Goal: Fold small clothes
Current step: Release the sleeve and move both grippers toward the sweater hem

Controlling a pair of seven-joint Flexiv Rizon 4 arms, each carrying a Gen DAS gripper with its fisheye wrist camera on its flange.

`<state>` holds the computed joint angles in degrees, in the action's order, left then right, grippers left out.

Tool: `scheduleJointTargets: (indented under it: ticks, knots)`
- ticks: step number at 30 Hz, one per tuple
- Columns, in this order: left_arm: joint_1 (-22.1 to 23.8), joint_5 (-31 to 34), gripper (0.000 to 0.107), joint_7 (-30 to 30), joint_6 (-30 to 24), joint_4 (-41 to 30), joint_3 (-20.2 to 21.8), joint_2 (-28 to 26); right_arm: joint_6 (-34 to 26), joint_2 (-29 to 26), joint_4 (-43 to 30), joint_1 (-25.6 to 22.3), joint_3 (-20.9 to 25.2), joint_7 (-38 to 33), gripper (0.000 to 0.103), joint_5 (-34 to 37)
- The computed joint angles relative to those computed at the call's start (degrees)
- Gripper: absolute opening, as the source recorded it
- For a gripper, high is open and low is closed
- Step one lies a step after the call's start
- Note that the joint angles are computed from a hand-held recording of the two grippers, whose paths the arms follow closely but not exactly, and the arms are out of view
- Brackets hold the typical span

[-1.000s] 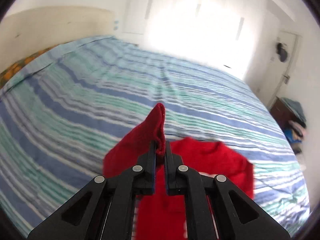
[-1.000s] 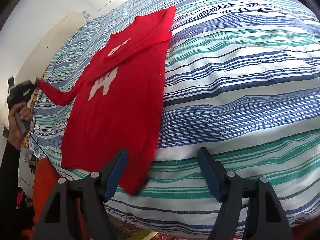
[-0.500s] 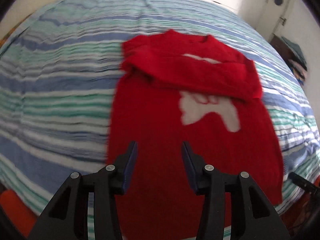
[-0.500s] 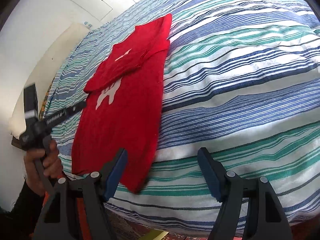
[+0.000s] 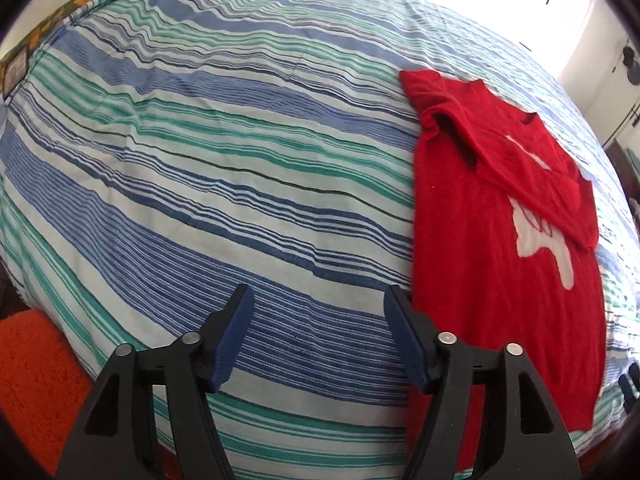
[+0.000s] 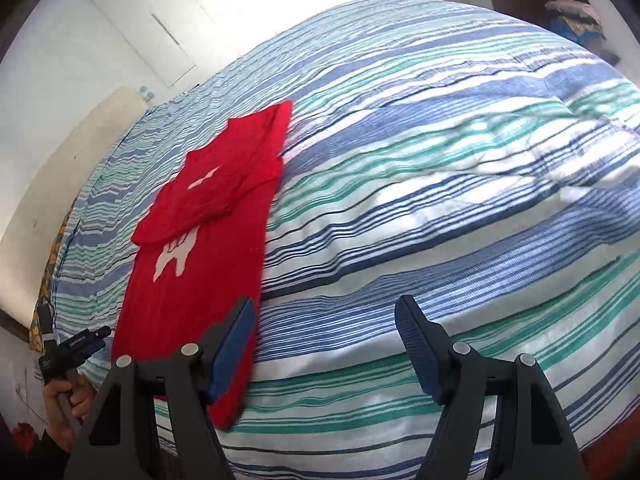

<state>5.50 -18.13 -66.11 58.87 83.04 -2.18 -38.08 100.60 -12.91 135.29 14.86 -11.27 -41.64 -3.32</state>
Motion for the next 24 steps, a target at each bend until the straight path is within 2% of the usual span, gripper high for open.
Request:
scheduleJointTargets:
  ticks: [1,3,11,18,24]
  knots:
    - [0.08,-0.01,0.071,0.00,-0.16,0.15,0.04,0.06,-0.38,-0.49,-0.60,-3.18,3.39,0.16,0.072,0.56]
    - [0.05,0.07,0.071,-0.22,-0.38,0.34,0.20,0.08,-1.17,-1.04,-1.22,-5.77,6.08,0.34,0.072,0.74]
    - [-0.75,1.76,0.072,-1.65,0.23,-0.01,1.29,-0.18,-3.47,-1.81,-1.98,-6.90,7.67,0.08,0.072,-1.56]
    - [-1.55,4.06,0.072,-2.91,-0.33,-1.09,2.28,-0.73,-3.97,-2.99,-3.17,-12.56,13.79,-0.87,0.072,-0.03]
    - [-1.80,5.31,0.073,-3.14,-0.18,-1.27,2.50,-0.87,-5.28,-3.47,-3.97,-13.60,15.04,-1.39,0.072,0.44]
